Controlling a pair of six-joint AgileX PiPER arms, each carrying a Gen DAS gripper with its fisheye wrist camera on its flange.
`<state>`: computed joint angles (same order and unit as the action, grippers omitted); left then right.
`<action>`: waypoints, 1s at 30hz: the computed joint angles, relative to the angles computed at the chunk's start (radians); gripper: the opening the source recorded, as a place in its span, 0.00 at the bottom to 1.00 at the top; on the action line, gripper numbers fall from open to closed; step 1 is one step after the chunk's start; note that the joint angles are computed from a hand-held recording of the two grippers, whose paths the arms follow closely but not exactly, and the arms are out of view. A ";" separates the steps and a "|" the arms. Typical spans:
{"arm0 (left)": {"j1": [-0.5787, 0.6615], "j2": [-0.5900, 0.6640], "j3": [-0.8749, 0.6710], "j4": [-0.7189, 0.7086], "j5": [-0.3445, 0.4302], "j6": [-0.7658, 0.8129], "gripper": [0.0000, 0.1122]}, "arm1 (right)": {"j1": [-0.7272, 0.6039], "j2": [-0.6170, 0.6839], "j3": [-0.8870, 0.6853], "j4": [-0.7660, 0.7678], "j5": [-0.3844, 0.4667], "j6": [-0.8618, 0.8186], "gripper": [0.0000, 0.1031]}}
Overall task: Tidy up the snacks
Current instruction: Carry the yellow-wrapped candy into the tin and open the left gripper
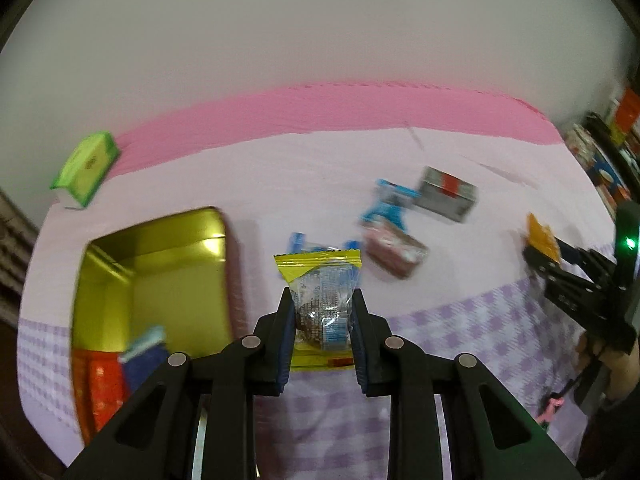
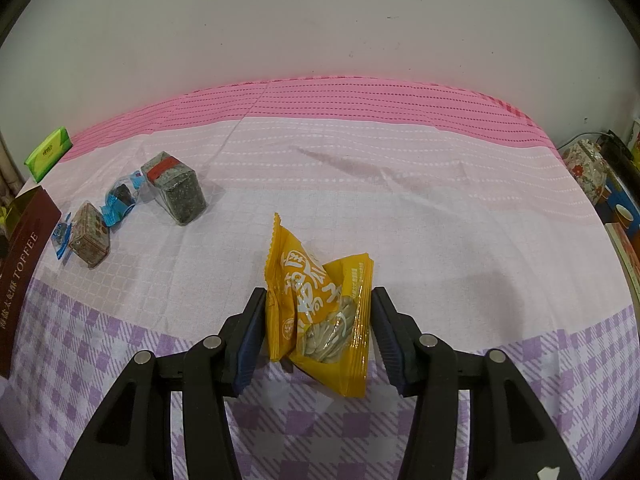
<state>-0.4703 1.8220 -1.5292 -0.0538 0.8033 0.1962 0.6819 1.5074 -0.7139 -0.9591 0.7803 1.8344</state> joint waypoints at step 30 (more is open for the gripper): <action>0.208 0.279 -0.326 0.189 0.058 -0.066 0.23 | -0.001 0.003 -0.006 0.004 0.001 -0.007 0.50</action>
<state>-0.2619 2.1013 -1.8547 0.1352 0.8618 0.1303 0.6811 1.5101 -0.7194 -0.9554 0.7818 1.8275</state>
